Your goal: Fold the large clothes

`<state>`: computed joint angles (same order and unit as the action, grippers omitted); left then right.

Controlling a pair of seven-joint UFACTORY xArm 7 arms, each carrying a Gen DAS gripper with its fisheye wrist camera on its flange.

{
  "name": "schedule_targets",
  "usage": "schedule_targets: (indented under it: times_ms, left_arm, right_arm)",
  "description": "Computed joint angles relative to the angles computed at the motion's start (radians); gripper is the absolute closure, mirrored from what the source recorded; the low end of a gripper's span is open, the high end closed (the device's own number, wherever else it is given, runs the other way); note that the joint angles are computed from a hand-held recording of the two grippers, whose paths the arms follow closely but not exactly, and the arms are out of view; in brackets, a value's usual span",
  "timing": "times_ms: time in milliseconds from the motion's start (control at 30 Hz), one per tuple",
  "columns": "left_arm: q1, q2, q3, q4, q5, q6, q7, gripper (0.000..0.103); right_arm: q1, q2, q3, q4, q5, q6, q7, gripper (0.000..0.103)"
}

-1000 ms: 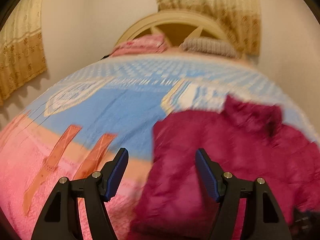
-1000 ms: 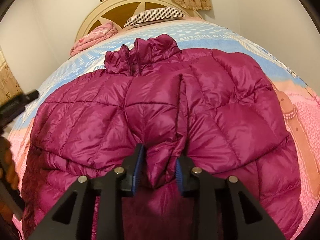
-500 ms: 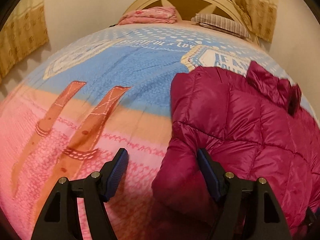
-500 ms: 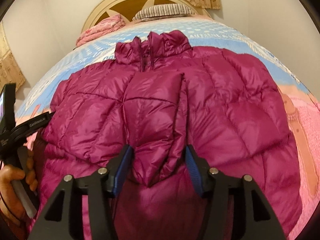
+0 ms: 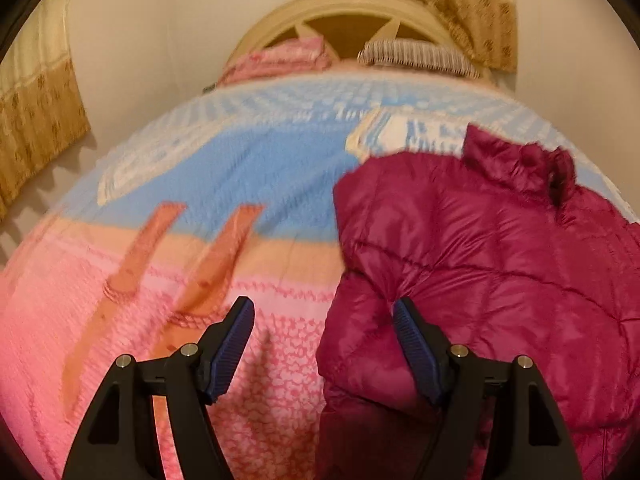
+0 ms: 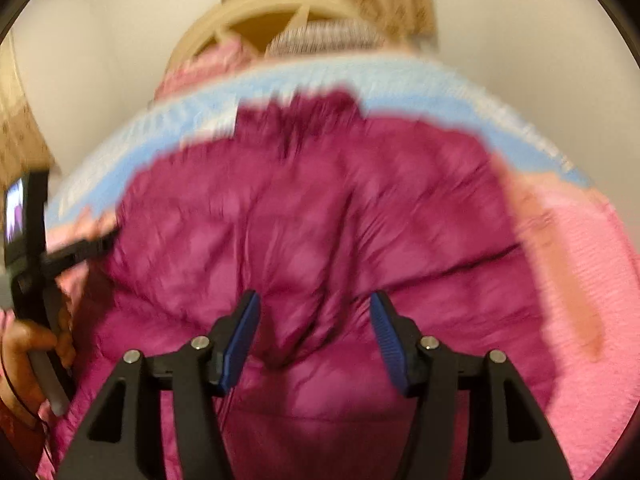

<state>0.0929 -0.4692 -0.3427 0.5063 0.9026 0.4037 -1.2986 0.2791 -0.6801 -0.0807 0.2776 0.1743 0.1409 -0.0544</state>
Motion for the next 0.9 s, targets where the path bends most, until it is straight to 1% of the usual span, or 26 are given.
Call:
schedule_targets:
  times_ms: [33, 67, 100, 133, 167, 200, 233, 267, 333, 400, 433, 500, 533, 567, 600, 633, 667, 700, 733, 767, 800, 833, 867, 900]
  left_arm:
    - [0.000, -0.011, -0.007, 0.004, 0.007, 0.005, -0.003, 0.030]
    - [-0.003, -0.019, -0.009, 0.011, 0.012, 0.001, -0.001, 0.030]
    - [-0.003, -0.023, -0.009, 0.017, 0.015, -0.006, 0.001, 0.030]
    - [0.001, -0.024, -0.014, 0.028, 0.022, -0.017, -0.002, 0.030]
    - [0.007, -0.017, -0.020, 0.045, 0.028, -0.023, -0.003, 0.030]
    - [0.010, -0.005, -0.025, 0.063, 0.032, -0.023, 0.000, 0.030]
    - [0.017, 0.010, -0.031, 0.082, 0.041, -0.021, -0.001, 0.030]
    - [0.022, 0.029, -0.039, 0.104, 0.052, -0.013, -0.006, 0.030]
    - [0.025, 0.076, -0.043, 0.145, 0.082, 0.004, -0.028, 0.030]
    - [0.015, 0.130, -0.033, 0.185, 0.111, 0.008, -0.052, 0.030]
    - [0.010, 0.155, -0.028, 0.201, 0.128, 0.010, -0.068, 0.030]
    - [-0.006, 0.207, -0.019, 0.237, 0.148, 0.030, -0.090, 0.030]
    - [-0.014, 0.229, -0.015, 0.250, 0.162, 0.039, -0.104, 0.030]
    - [-0.022, 0.253, -0.008, 0.263, 0.177, 0.042, -0.120, 0.030]
    - [-0.029, 0.274, -0.003, 0.271, 0.199, 0.044, -0.144, 0.030]
    - [-0.037, 0.285, 0.003, 0.272, 0.220, 0.050, -0.164, 0.030]
    - [-0.042, 0.317, 0.001, 0.278, 0.268, 0.071, -0.204, 0.030]
    - [-0.039, 0.345, -0.004, 0.277, 0.277, 0.078, -0.216, 0.030]
    - [-0.061, 0.364, 0.033, 0.274, 0.244, 0.052, -0.193, 0.030]
    - [-0.070, 0.370, 0.057, 0.272, 0.207, 0.028, -0.167, 0.027]
    - [-0.075, 0.366, 0.078, 0.263, 0.193, 0.010, -0.177, 0.022]
    - [-0.085, 0.366, 0.096, 0.258, 0.179, 0.003, -0.174, 0.020]
    - [-0.095, 0.367, 0.114, 0.255, 0.161, -0.011, -0.163, 0.019]
    - [-0.106, 0.367, 0.130, 0.251, 0.150, -0.019, -0.157, 0.018]
  right_arm:
    - [-0.027, -0.022, 0.020, -0.004, -0.006, -0.019, 0.014, 0.040]
    - [-0.038, -0.029, 0.025, 0.004, -0.010, -0.035, 0.022, 0.040]
    - [-0.025, -0.024, 0.013, 0.018, -0.011, -0.044, 0.019, 0.044]
    - [0.011, -0.001, -0.017, 0.048, -0.007, -0.047, 0.002, 0.054]
    - [0.032, 0.022, -0.028, 0.073, -0.007, -0.042, -0.008, 0.060]
    - [0.057, 0.067, -0.040, 0.114, -0.006, -0.032, -0.024, 0.070]
    - [0.083, 0.122, -0.051, 0.155, 0.000, -0.031, -0.041, 0.075]
    - [0.092, 0.174, -0.048, 0.186, 0.008, -0.045, -0.047, 0.075]
    - [0.067, 0.264, -0.009, 0.232, 0.010, -0.071, -0.033, 0.075]
    - [0.077, 0.336, -0.008, 0.262, 0.023, -0.080, -0.041, 0.075]
    - [0.052, 0.379, 0.015, 0.278, 0.014, -0.079, -0.032, 0.075]
    - [-0.025, 0.441, 0.085, 0.293, -0.028, -0.079, 0.014, 0.075]
    - [-0.032, 0.470, 0.089, 0.294, -0.031, -0.090, 0.017, 0.076]
    - [-0.006, 0.488, 0.066, 0.287, -0.003, -0.110, -0.006, 0.076]
    - [0.049, 0.496, 0.017, 0.284, 0.056, -0.125, -0.055, 0.076]
    - [0.063, 0.480, 0.004, 0.275, 0.078, -0.120, -0.075, 0.076]
    - [0.069, 0.476, -0.001, 0.273, 0.092, -0.120, -0.087, 0.076]
    - [0.071, 0.472, -0.003, 0.269, 0.101, -0.122, -0.098, 0.076]
    - [0.089, 0.470, -0.018, 0.265, 0.122, -0.126, -0.118, 0.075]
    - [0.122, 0.465, -0.047, 0.264, 0.156, -0.126, -0.146, 0.075]
    - [0.158, 0.464, -0.080, 0.266, 0.194, -0.125, -0.179, 0.075]
    - [0.179, 0.472, -0.099, 0.275, 0.225, -0.123, -0.204, 0.075]
    - [0.193, 0.471, -0.111, 0.278, 0.254, -0.118, -0.227, 0.075]
    - [0.187, 0.475, -0.104, 0.284, 0.268, -0.113, -0.236, 0.075]
